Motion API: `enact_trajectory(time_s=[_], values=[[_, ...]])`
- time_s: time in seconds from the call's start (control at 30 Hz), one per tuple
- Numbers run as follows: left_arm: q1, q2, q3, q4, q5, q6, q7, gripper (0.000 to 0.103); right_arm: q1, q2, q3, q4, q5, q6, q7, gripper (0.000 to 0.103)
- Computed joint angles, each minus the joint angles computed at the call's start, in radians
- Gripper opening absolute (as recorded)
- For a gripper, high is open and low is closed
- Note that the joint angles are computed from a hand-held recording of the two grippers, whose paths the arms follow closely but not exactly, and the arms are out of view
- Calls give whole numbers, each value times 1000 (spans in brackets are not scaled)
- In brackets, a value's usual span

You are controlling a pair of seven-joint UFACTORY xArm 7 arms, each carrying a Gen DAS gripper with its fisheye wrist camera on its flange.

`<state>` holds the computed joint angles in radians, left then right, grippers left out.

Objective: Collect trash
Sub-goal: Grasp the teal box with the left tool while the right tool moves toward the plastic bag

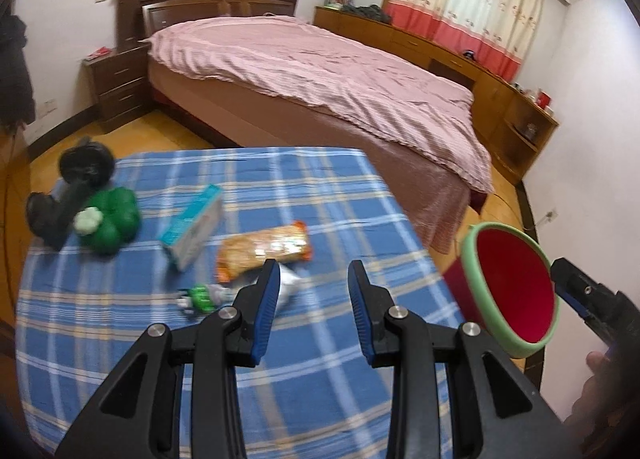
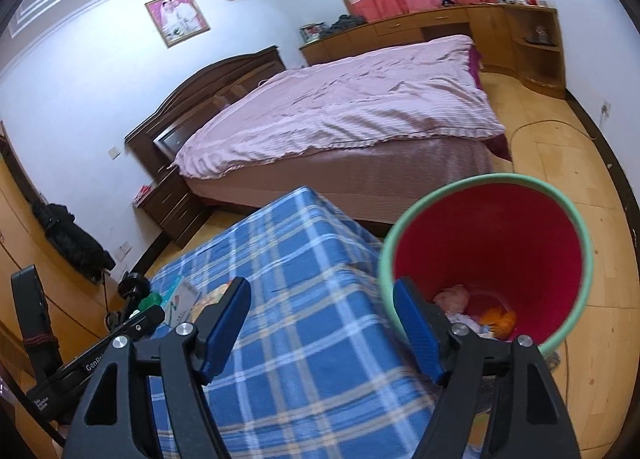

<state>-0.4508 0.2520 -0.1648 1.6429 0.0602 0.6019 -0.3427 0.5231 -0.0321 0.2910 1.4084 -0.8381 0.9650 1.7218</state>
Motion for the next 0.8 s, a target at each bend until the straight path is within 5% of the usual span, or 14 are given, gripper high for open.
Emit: enact_trajectory(time_s=[0.4,0.8], values=[[80,27,32,-12,-23,10,13,36,92,266,-97,262,73,-62,-127,76],[83,245,56,247,-3,127,121,44,154,427,-209,404,217,-88,-228,76]])
